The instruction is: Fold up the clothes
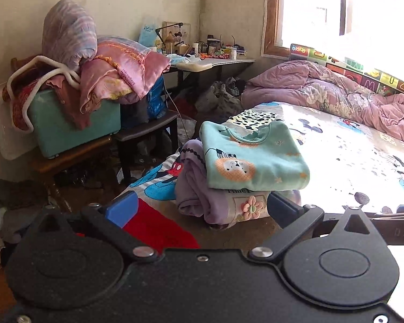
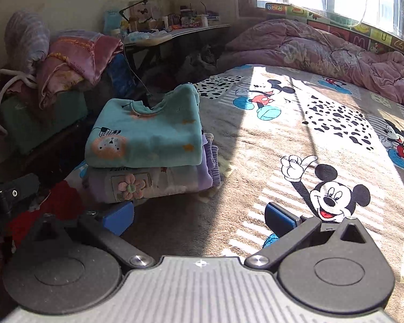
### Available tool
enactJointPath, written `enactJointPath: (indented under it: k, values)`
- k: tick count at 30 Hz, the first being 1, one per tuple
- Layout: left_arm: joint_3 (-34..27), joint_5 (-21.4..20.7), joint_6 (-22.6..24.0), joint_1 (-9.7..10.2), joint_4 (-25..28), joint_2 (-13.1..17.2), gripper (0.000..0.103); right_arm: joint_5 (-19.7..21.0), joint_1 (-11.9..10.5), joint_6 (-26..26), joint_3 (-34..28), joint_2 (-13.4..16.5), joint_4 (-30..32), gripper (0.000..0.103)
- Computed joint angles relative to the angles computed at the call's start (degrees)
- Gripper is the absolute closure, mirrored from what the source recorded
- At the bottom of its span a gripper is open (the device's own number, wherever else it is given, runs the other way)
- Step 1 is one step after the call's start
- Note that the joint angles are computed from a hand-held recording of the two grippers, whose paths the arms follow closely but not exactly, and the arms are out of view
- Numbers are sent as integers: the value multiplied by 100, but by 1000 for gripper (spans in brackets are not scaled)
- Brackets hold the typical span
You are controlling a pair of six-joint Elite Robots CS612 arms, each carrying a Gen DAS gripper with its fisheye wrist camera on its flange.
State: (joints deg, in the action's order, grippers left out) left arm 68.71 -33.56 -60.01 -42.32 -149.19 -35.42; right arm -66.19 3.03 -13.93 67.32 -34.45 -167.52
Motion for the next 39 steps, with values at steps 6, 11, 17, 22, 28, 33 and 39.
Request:
enactJointPath:
  k: [6, 11, 17, 22, 28, 33, 39]
  values:
    - [-36, 251, -694, -159, 1091, -188, 0, 24, -76, -28, 514, -364, -250, 1]
    - [31, 410, -778, -269, 1353, -315, 0, 51, -126, 12, 800, -592, -311, 1]
    - [34, 383, -619, -331, 1531, -383, 0, 97, -166, -23, 1067, -798, -411, 1]
    - [134, 315, -645, -367, 1454, -447, 0, 104, -185, 5, 1211, -899, -508, 1]
    - [199, 374, -724, -416, 1443, -489, 0, 99, -217, 35, 1354, -976, -596, 1]
    - [241, 379, -700, -449, 1412, -516, 0, 67, -227, 30, 1447, -1028, -621, 1]
    - [308, 311, -674, -469, 1293, -542, 0, 60, -225, 18, 1579, -1101, -689, 1]
